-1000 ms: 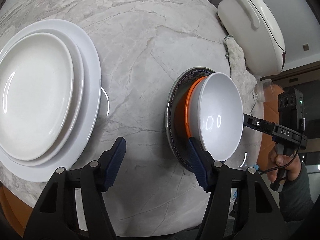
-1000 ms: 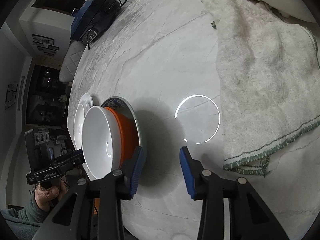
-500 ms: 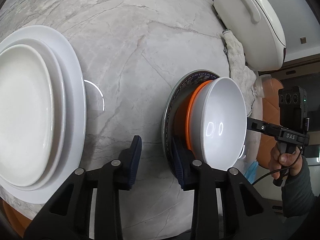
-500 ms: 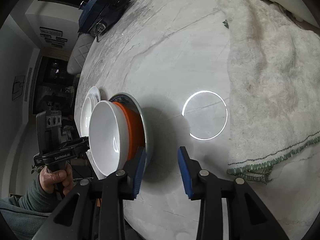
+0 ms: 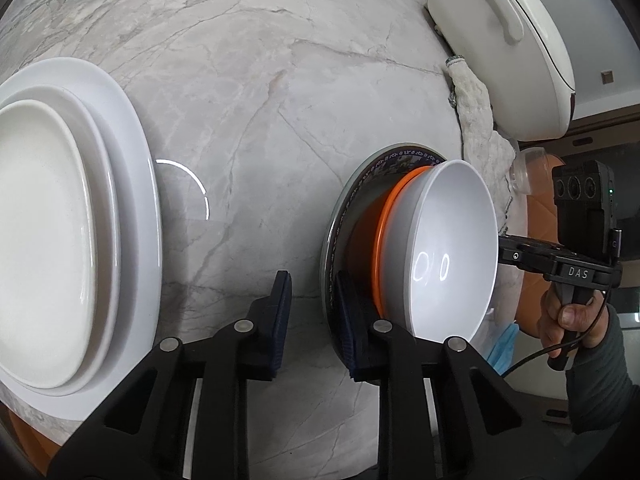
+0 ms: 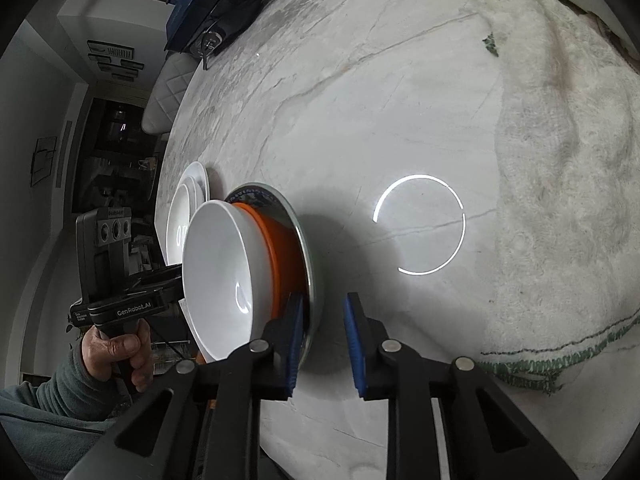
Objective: Organize plates and bowls
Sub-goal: 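Close both tools on the rim of the nested bowl stack, then carry the nested bowls with both tools onto the plate stack and release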
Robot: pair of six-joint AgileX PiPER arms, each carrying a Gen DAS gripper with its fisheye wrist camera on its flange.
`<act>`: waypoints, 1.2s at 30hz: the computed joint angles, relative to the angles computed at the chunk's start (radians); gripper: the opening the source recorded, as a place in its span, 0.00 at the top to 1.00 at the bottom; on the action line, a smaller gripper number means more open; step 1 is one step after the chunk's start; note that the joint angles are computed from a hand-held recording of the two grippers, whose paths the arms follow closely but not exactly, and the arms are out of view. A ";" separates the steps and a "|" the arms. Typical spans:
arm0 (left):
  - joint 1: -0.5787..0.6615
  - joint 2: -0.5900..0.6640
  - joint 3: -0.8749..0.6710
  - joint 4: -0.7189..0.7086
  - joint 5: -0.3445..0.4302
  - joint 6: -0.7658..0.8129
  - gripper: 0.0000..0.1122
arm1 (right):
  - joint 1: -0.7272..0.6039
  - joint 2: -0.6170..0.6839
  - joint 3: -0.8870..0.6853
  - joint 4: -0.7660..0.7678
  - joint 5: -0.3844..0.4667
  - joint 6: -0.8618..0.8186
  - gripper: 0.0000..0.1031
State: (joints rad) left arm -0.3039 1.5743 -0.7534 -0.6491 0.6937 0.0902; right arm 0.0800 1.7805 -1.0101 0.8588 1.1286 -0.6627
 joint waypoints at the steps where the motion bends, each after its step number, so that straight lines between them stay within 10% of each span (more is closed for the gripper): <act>1: -0.001 0.003 -0.002 -0.001 0.000 0.000 0.82 | 0.006 0.005 -0.004 -0.001 0.000 0.004 0.77; 36: -0.023 0.011 -0.033 -0.058 0.018 0.008 0.96 | -0.003 0.014 0.014 0.033 0.026 0.079 0.89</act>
